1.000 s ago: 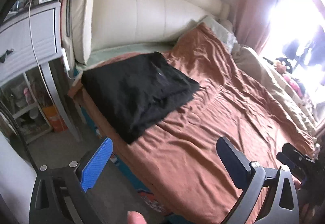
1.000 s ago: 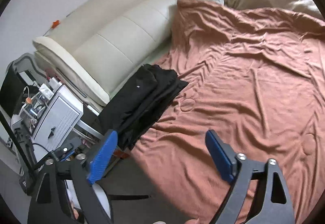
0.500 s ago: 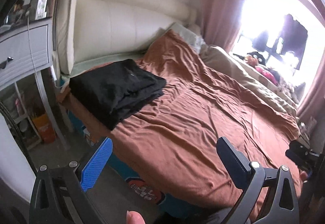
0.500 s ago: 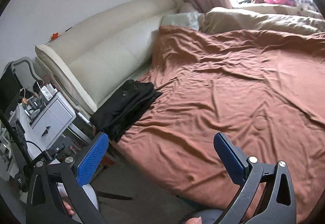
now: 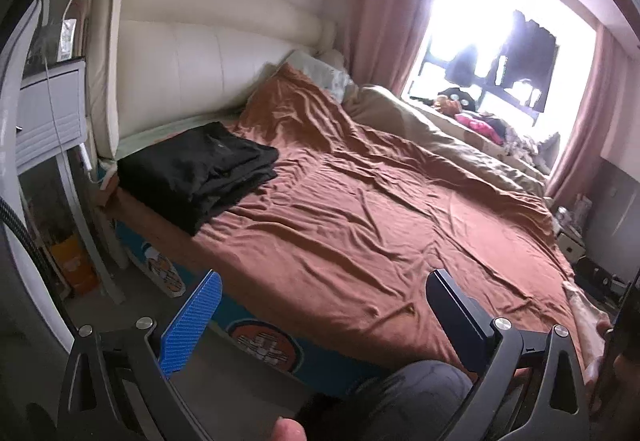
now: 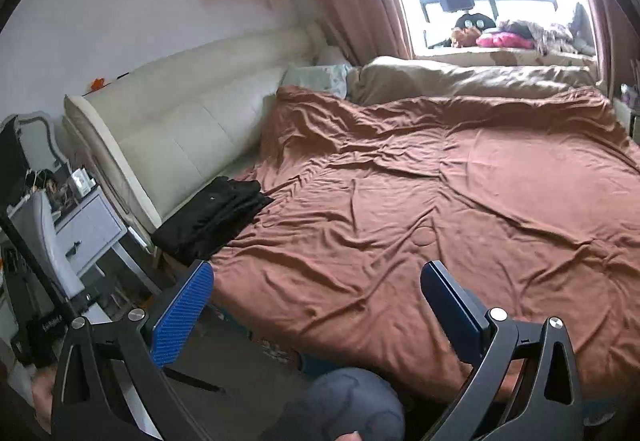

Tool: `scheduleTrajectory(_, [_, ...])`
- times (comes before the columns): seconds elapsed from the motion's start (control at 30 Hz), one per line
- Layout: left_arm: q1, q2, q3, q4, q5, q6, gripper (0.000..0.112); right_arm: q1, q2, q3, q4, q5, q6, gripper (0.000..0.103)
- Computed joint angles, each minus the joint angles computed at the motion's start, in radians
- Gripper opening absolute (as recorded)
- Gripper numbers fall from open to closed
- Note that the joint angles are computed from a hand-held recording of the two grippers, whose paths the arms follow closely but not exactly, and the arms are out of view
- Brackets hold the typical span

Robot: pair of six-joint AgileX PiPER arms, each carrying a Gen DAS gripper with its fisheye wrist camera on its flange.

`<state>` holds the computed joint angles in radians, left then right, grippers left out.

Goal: Fold large clothes

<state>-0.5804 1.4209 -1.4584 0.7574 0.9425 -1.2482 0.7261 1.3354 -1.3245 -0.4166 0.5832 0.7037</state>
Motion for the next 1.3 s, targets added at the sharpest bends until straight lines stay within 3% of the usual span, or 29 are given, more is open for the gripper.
scheduleTrajectory(0.13, [-0.085, -0.019, 0.026, 0.067, 0.034, -0.049, 0.102, 0.092, -0.121, 0.129, -0.214, 0.046, 0.184, 0.103])
scheduleTrajectory(0.47, [-0.271, -0.023, 0.089, 0.19, 0.098, -0.18, 0.102, 0.283, -0.305, 0.286, -0.383, 0.199, 0.33, 0.103])
scheduleTrajectory(0.7, [-0.348, -0.007, 0.114, 0.232, 0.108, -0.196, 0.102, 0.475, -0.363, 0.372, -0.562, 0.366, 0.514, 0.103])
scheduleTrajectory(1.0, [-0.386, 0.0, 0.156, 0.232, 0.095, -0.218, 0.102, 0.5, -0.387, 0.398, -0.569, 0.399, 0.542, 0.103])
scheduleTrajectory(1.3, [-0.425, 0.006, 0.137, 0.266, 0.132, -0.224, 0.102, 0.559, -0.396, 0.426, -0.638, 0.434, 0.62, 0.103])
